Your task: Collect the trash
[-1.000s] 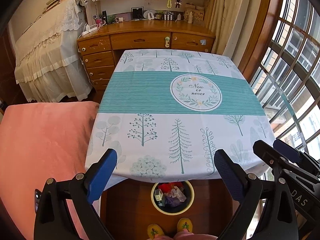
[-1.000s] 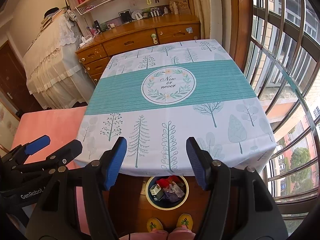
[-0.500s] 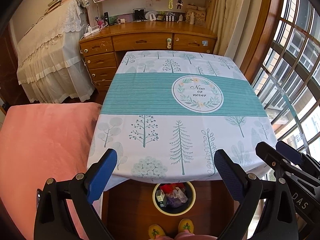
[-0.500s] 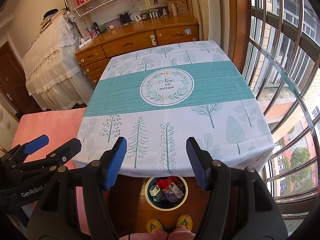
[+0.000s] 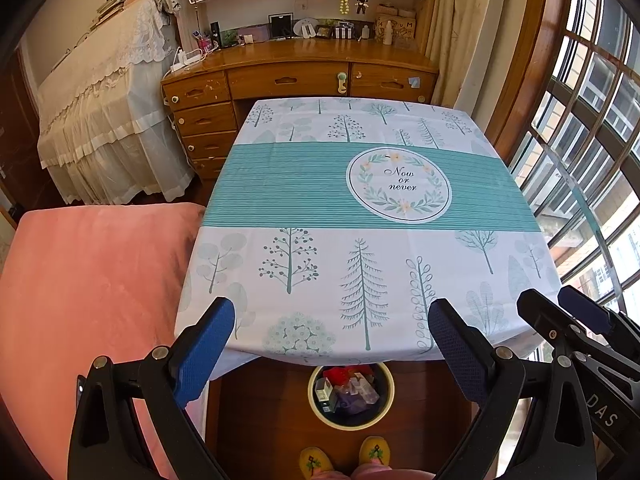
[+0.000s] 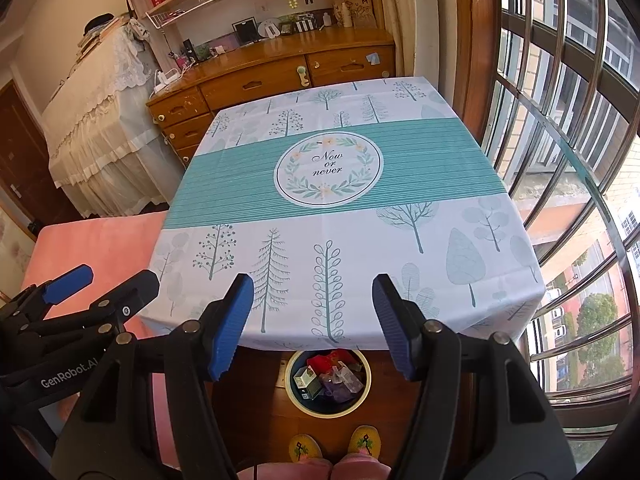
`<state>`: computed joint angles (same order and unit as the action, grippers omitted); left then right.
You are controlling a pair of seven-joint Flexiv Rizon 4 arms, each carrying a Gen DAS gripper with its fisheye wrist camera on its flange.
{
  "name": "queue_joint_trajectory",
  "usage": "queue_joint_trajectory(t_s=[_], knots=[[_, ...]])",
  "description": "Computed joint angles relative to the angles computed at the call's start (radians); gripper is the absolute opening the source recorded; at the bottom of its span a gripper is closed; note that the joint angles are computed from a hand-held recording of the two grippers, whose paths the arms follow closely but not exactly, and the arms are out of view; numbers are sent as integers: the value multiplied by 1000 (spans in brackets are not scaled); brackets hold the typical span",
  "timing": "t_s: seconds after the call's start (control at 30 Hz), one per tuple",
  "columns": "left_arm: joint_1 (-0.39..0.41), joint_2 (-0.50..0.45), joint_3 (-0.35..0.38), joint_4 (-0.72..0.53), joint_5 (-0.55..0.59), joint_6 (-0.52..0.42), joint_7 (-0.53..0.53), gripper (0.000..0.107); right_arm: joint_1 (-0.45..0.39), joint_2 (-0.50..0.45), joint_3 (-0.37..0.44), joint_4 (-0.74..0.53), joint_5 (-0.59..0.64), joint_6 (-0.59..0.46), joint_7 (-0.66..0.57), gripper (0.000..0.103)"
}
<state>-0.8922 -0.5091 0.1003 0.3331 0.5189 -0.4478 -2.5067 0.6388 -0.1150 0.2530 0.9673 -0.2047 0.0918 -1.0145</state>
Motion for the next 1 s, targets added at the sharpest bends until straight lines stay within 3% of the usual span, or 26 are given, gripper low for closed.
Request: queue_joint_trajectory(t_s=[1.0], knots=[[27, -27, 0, -13, -17, 5, 41, 99, -11, -11, -6, -3, 16, -2, -28, 59]])
